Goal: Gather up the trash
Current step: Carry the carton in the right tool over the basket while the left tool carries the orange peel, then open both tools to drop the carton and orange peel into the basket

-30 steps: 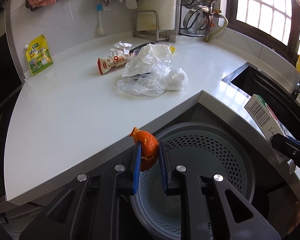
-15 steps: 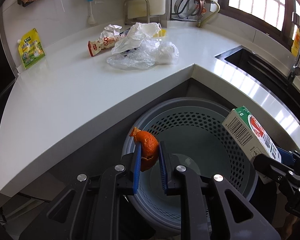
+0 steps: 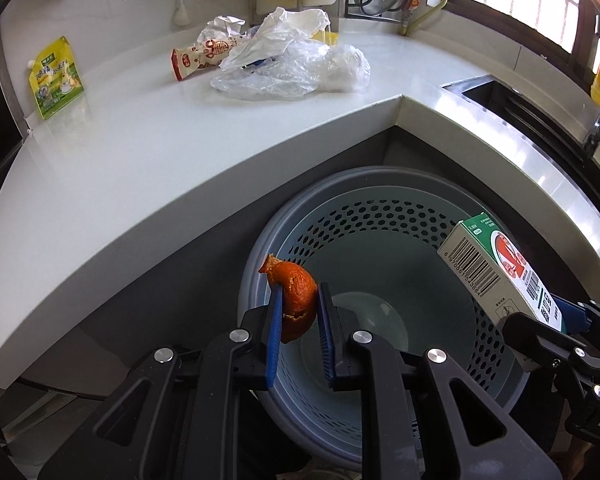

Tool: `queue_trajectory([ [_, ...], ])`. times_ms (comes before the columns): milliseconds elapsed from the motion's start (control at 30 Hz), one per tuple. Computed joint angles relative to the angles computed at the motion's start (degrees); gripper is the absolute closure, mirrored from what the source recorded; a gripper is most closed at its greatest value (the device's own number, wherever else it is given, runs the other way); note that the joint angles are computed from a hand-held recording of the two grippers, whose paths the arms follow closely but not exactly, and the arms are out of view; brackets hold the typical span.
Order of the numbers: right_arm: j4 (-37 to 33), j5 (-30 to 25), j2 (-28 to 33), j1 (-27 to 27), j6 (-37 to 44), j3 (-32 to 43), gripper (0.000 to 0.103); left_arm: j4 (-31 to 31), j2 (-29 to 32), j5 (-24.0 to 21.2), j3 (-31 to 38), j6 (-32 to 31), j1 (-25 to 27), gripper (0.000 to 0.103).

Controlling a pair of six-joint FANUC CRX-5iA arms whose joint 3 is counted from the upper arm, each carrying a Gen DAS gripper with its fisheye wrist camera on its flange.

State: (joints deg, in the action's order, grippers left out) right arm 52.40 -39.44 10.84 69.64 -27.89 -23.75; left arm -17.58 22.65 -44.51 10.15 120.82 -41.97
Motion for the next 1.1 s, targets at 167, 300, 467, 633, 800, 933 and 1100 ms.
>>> queue_trajectory([
  [167, -1.7, 0.8, 0.6, -0.3, 1.4, 0.5, 0.049, 2.0, 0.6, 0.3, -0.2, -2.1, 0.3, 0.085],
  [300, -2.8, 1.0, 1.0, -0.6, 1.7, 0.5, 0.049, 3.1, 1.2, 0.1, -0.2, -3.3, 0.2, 0.084],
  [467, -5.0, 1.3, 1.0, -0.8, 3.0, 0.5, 0.049, 4.8, 1.9, 0.2, -0.3, -4.9, 0.3, 0.082],
  [633, -6.2, 2.1, 1.2, -1.2, 3.2, 0.3, 0.049, 6.0, 2.6, -0.3, -0.1, -5.8, 0.6, 0.082],
  [800, -5.8, 2.4, 1.2, -1.4, 3.0, 0.2, 0.049, 5.9, 2.5, -0.2, -0.2, -5.4, 0.8, 0.082],
  [933, -5.9, 2.3, 1.1, -1.3, 3.0, 0.1, 0.049, 6.4, 2.4, -0.1, -0.4, -6.1, 1.1, 0.081],
  [1100, -4.9, 2.4, 0.6, -1.4, 1.6, -0.5, 0.046, 5.6, 1.7, 0.7, -0.9, -5.2, 1.0, 0.057],
])
